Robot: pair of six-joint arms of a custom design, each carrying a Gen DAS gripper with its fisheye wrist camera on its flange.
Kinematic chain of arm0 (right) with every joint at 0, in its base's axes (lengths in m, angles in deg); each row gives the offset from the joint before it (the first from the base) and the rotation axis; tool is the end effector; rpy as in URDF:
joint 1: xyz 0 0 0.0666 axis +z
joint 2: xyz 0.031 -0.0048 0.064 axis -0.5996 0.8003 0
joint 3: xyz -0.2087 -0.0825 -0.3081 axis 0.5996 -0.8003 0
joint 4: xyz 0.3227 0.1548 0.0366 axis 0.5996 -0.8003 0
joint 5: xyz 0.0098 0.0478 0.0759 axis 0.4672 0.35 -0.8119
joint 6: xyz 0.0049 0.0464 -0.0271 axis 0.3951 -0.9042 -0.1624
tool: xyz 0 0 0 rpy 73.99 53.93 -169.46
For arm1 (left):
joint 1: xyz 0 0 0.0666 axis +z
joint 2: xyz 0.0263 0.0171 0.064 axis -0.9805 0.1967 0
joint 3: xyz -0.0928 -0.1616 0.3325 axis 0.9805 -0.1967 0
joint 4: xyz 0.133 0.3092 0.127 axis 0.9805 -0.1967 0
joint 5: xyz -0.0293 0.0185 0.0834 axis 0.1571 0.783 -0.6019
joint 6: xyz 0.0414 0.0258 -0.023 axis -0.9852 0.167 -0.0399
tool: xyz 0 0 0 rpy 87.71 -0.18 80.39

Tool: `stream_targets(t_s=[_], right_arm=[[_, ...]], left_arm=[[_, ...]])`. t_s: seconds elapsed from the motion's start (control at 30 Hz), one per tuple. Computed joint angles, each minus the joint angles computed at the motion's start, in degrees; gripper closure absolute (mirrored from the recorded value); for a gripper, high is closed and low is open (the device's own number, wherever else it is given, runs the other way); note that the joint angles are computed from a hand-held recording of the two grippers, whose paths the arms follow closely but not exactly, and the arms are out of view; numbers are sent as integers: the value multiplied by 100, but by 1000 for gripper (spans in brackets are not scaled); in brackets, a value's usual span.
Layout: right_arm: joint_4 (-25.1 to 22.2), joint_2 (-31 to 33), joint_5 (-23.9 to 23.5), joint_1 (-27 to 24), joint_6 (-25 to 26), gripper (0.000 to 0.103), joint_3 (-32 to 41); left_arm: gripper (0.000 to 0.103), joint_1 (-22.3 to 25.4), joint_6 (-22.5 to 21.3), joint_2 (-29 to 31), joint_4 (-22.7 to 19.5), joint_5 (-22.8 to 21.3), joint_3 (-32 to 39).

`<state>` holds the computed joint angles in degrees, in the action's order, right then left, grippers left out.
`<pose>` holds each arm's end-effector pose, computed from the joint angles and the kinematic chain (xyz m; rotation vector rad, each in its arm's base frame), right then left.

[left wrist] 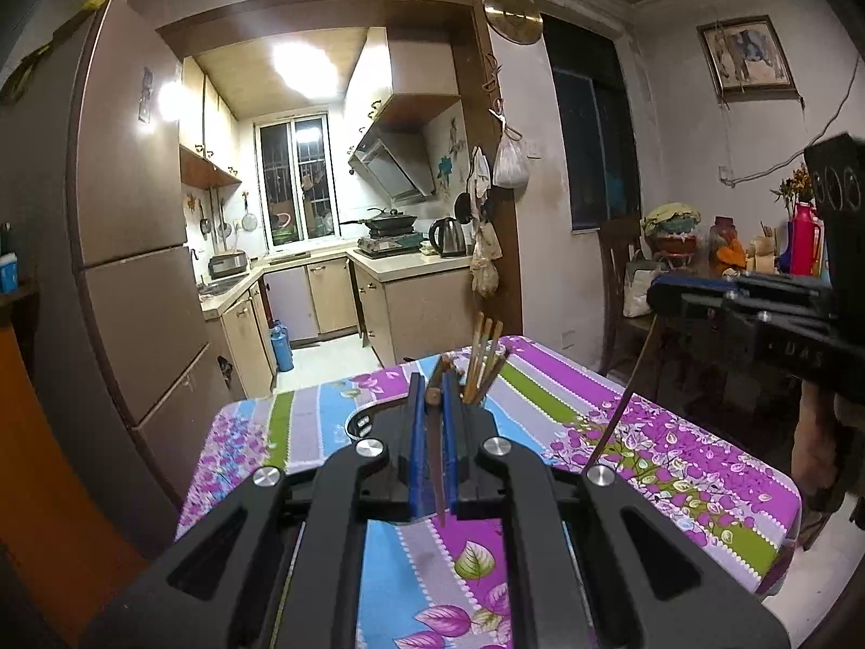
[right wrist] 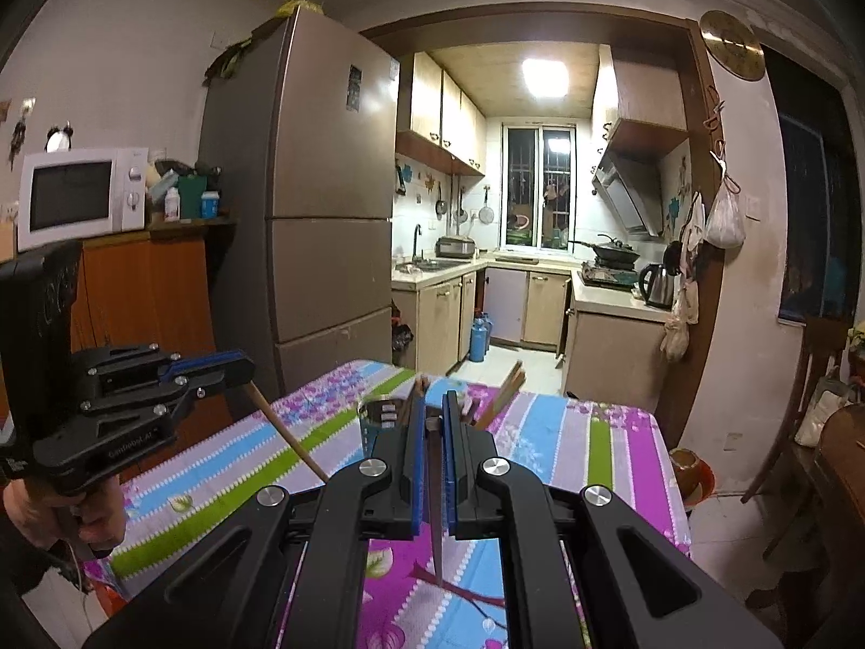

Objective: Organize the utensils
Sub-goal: 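Lift both chopsticks and carry them over the blue holder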

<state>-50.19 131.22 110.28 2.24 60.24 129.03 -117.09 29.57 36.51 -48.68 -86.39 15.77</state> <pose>0.3112 0.2247 0.4900 -0.0339 1.8032 0.0095 0.4191 -0.3338 0.4739 0.7423 1.7220 -0.3839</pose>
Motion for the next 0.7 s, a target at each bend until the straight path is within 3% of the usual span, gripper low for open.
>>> stream_targets(t_s=[0.33, 0.7], right_arm=[[-486, 103, -341, -302, 391, 96, 1259], [-1065, 1035, -957, -978, 597, 96, 3098]], left_arm=[[98, 173, 27, 251, -757, -18, 1218], [98, 209, 33, 1143, -1485, -115, 2996]])
